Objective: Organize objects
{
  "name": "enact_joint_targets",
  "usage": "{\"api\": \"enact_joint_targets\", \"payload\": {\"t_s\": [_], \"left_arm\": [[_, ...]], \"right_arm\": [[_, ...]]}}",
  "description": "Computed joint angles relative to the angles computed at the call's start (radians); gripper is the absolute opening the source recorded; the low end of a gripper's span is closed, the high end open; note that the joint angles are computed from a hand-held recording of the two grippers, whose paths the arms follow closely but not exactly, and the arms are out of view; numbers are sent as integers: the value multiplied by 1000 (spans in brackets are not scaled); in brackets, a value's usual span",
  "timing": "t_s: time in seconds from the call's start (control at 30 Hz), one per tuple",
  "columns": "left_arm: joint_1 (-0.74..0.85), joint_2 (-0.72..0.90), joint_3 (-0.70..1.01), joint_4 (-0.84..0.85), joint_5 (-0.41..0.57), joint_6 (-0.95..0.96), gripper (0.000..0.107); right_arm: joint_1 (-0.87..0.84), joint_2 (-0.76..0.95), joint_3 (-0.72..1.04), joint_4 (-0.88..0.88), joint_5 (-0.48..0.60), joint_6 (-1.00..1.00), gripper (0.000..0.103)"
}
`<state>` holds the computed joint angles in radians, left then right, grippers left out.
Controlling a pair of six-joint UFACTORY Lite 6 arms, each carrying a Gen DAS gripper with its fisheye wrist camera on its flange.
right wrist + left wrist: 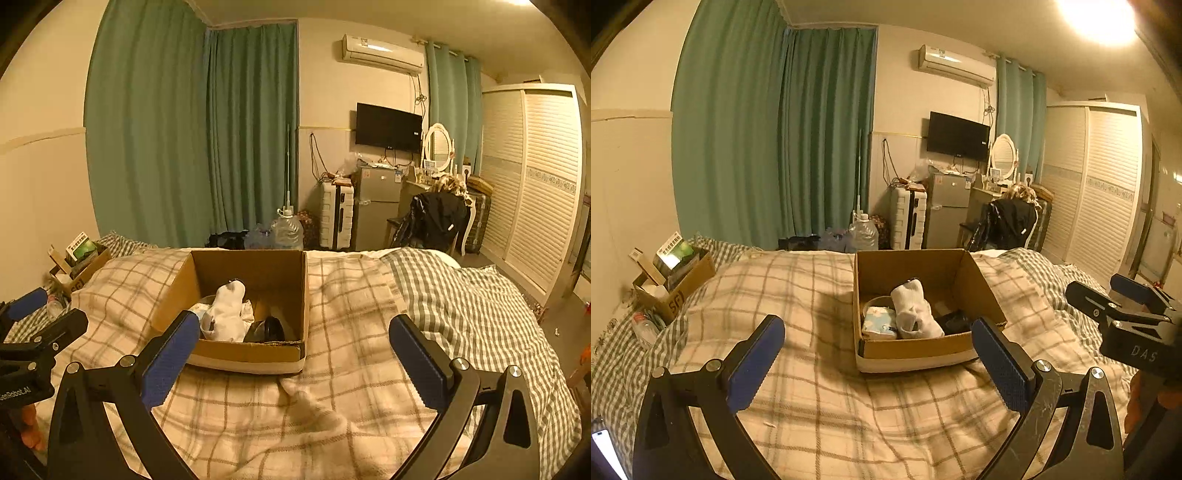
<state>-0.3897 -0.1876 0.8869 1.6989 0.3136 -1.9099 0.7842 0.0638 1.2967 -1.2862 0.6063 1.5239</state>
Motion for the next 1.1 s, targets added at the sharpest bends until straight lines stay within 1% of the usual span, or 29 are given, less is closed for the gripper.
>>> {"api": "enact_joint_targets", "payload": {"t_s": [0.17,0.27,0.53,1.1], "left_arm": [[-6,-14,-7,-19,16,16,103],[3,-19,-12,-7,13,-5,103],[14,-12,-11,-19,-1,11,103],[-1,-1,0,-50,28,42,103]], "right_arm": [[22,0,1,-35,23,28,103],[34,5,3,-55,34,43,103],[31,17,5,-48,22,34,103],[24,11,-17,-67,6,60,103]]}}
